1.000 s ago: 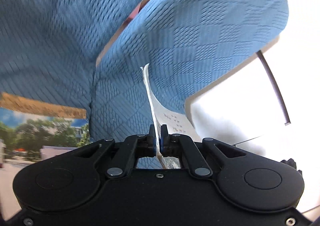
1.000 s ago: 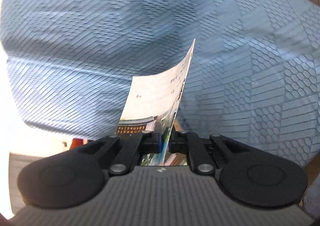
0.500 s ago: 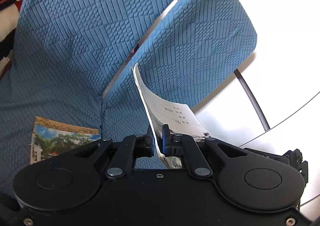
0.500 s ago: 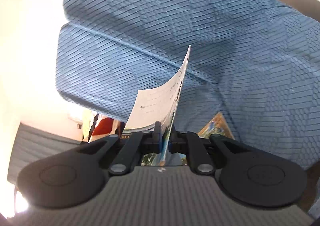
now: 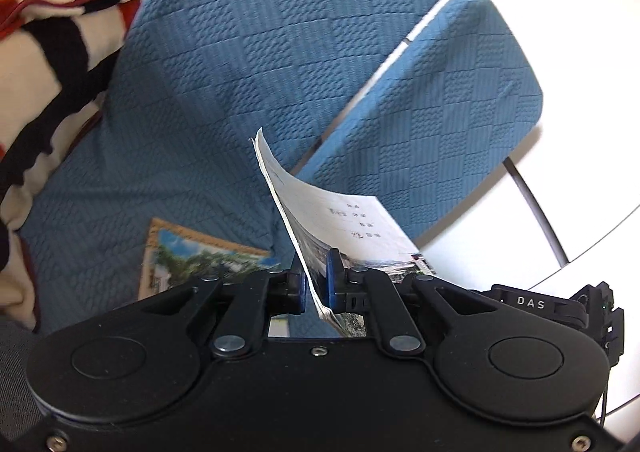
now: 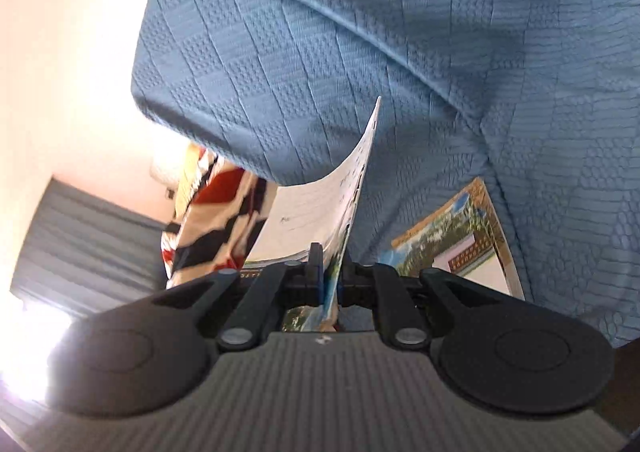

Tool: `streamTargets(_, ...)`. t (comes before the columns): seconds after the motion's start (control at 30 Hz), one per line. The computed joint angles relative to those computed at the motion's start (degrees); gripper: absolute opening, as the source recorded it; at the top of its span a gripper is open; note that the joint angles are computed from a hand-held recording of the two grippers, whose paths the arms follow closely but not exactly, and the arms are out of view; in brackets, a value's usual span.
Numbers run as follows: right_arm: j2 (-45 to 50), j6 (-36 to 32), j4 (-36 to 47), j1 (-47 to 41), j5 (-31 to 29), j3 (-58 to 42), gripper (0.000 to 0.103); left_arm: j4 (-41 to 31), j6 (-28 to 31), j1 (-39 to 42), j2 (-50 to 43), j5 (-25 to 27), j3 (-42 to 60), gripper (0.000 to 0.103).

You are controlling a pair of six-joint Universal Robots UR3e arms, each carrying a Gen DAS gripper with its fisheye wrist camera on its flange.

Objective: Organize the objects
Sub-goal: 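Carry the postcard in both closed tools over the book stack, then lower the postcard onto the book stack and open both tools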

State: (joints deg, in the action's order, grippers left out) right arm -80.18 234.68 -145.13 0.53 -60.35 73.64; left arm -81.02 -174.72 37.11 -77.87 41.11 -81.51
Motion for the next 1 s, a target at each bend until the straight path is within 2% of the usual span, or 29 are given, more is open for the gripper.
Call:
streamTargets(0.23,4.3,-6.71,1.32,5.25,-5.15,-1.18,0.01,8.69,-0.17,1.44,3.27,4.16,-14.78,0.01)
streamTargets(0.43,6.88,-12.39,2.45,8.29,-9.87,-1.04,0.01,12.16,-0.94,0.74,2.98,8.01,-20.21,0.01)
streamTargets(0.57,8.45,-14.71,2.64,9.85,-11.66,-0.65,0.01,15.39,-3.14,-1.02,1.76,12.43,-22.51,0.011)
streamTargets(0.73,9.95,-14.24,2.96,12.37,-14.82,-0.14,0.011,17.55,-4.39,-3.91,0.1,16.94,-23.54,0.01)
streamTargets(0.83,10.19,-13.54,4.32,13.07,-16.31,-0.43,0.012,16.68,-3.78,-3.78,-0.08,16.33,-23.66,0.01)
streamTargets(0.9,10.28,-12.66,6.71,13.37,-17.44,-1.14,0.013,15.72,-3.77,-4.67,-0.63,17.23,-22.16,0.016)
streamTargets(0.97,9.8,-12.0,7.0,12.97,-16.51,-0.26,0.023,15.8,-4.09,-5.15,-0.54,18.08,-22.02,0.027)
streamTargets(1.0,9.46,-11.7,7.3,12.91,-16.4,0.16,0.044,15.48,-4.04,-5.19,-0.47,18.21,-21.93,0.028)
